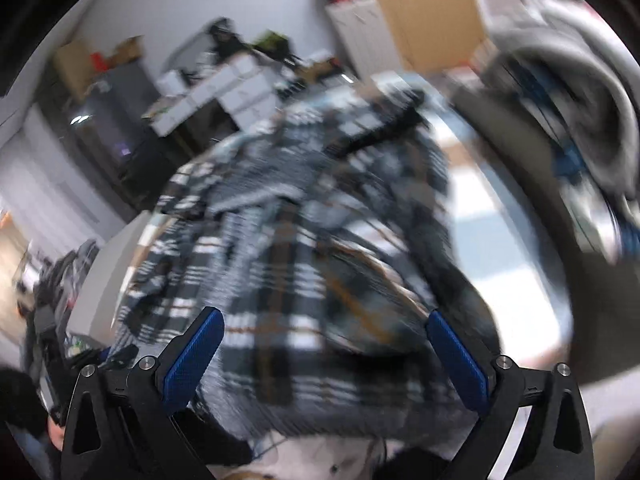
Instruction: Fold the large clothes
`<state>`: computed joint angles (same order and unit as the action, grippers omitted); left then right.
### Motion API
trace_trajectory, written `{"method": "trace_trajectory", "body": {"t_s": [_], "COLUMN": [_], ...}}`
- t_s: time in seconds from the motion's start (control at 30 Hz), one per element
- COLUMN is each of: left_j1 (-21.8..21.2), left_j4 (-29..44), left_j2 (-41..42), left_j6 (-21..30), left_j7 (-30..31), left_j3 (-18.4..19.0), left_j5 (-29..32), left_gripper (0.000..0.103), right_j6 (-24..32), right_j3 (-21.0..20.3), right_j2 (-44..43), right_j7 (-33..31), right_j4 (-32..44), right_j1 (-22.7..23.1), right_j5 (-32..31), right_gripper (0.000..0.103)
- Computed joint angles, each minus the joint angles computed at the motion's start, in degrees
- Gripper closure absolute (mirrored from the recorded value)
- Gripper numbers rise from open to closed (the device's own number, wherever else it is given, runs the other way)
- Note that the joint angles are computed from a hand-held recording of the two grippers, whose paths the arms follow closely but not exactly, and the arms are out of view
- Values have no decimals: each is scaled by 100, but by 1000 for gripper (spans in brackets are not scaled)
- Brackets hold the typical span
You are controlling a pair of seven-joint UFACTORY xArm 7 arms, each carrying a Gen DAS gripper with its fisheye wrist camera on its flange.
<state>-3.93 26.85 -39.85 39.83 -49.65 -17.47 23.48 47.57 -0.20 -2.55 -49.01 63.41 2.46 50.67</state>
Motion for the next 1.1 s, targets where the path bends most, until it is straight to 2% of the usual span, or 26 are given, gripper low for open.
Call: {"method": "trace_trajectory", "body": {"t_s": [0.07, 0.13, 0.2, 0.3, 0.37, 0.47, 0.67, 0.77, 0.8, 0.87, 1.0, 1.1], "left_j1": [-2, 12, 4, -39, -42, -40, -22, 11, 15, 33, 58, 83], "left_j4": [-5, -8, -33, -130, -175, -224, -284, -258, -262, -249, -239, -212], "left_j2": [-14, -30, -65, -162, -197, -228, -239, -200, -205, -189, -175, -140], "left_j6": [-52, -79, -170, -417, -516, -594, -745, -731, -723, -692, -633, -600], "left_j7": [-17, -44, -51, 15, 67, 144, 303, 358, 377, 387, 383, 360], "left_j3": [4, -11, 22, 146, 193, 243, 328, 280, 278, 258, 237, 210], "left_j5": [3, 19, 1, -114, -207, -357, -627, -662, -672, -687, -700, -681], "left_gripper": [90, 91, 96, 97, 97, 97, 97, 97, 97, 97, 97, 97], "right_j6": [653, 614, 624, 410, 792, 1003, 1360, 1977, 1990, 2107, 2607, 2404], "right_j3": [-130, -84, -35, 23, -32, -63, -56, -61, -39, -12, 75, 101], "right_j2": [341, 397, 350, 284, 418, 585, 708, 840, 832, 840, 852, 689], "right_j7": [565, 890, 876, 1066, 1110, 1369, 1282, 1042, 1053, 940, 557, 482], "right_j4": [377, 462, 470, 385, 560, 725, 891, 1084, 1077, 1108, 1167, 1000], "right_j1": [-184, -247, -279, -243, -321, -433, -666, -810, -805, -808, -759, -628], "right_j5": [-292, -848, -1217, -1923, -1748, -1659, -1172, -869, -876, -879, -880, -1127], "right_gripper": [1, 3, 5, 5, 5, 4, 9, 12, 13, 27, 37, 45]}}
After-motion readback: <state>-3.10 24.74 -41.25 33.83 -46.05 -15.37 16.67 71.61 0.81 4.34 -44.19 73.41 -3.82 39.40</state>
